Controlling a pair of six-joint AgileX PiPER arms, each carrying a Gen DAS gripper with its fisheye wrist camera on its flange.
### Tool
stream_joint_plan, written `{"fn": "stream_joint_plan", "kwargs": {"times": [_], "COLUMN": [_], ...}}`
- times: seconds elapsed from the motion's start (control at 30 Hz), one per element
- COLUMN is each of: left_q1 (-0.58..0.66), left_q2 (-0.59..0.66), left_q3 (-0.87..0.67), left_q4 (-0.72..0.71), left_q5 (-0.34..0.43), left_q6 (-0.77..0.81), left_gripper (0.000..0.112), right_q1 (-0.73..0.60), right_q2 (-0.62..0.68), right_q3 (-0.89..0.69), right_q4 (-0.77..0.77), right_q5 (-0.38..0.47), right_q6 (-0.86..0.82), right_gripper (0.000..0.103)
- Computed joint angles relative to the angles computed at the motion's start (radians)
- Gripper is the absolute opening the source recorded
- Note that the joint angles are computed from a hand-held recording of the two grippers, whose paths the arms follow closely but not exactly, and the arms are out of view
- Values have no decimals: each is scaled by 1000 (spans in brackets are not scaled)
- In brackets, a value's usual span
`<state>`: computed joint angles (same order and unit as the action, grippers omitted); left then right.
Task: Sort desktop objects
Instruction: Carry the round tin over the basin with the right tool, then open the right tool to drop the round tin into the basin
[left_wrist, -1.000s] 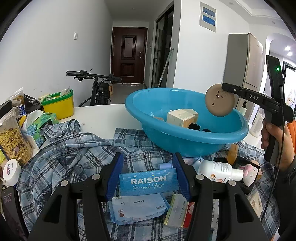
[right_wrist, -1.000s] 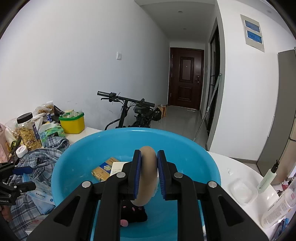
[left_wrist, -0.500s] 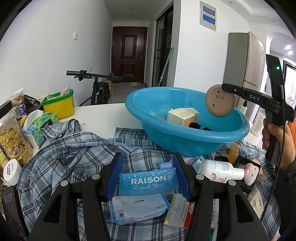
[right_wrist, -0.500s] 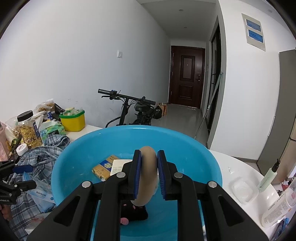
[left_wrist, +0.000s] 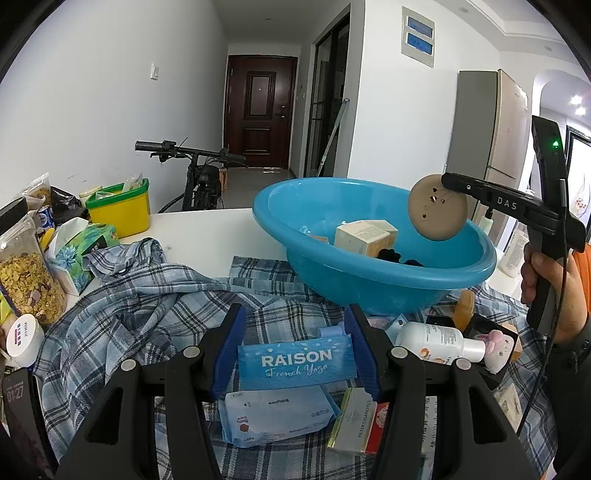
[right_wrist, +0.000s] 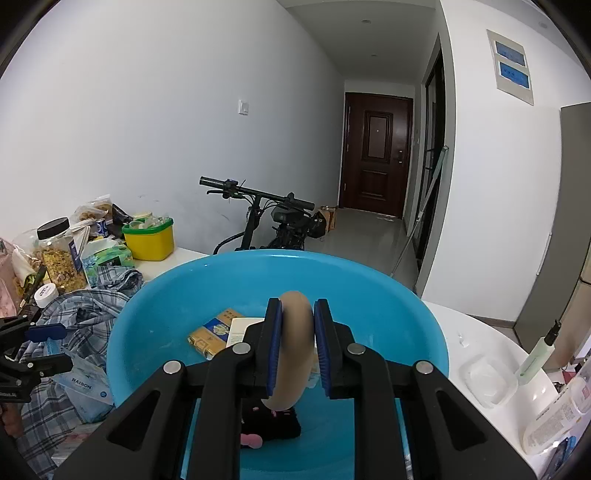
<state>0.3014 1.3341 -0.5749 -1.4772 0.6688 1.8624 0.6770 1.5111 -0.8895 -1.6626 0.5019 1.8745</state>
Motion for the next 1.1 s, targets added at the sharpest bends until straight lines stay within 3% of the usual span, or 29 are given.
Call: {"fn": "stream_joint_plan", "kwargs": {"times": [0.6,0.63,0.7,0.77,1.1], "left_q1": [-25,-25,-23,-23,-27], "left_q2": [6,7,8,8,11], "left_q3": [-2,-3,-4,-3,-3], "left_q4": [-15,-14,-12,-12,-13], "left_q5": [-39,-40,-37,-38,-41], "left_q6": [-9,-10,-10,-9,-5], "left_gripper": [58,58,58,58,58], "right_q1": [6,4,24,78,93], "right_q2": [-26,-22,3,31,100], "right_q3": [20,13,-8,-5,-53], "right_q4": [-24,-10,43,1,-13], "right_q5": [-3,-14,30,138,128], "right_q6": [44,28,-18,23,8], "right_gripper": [19,25,100,103,103]}}
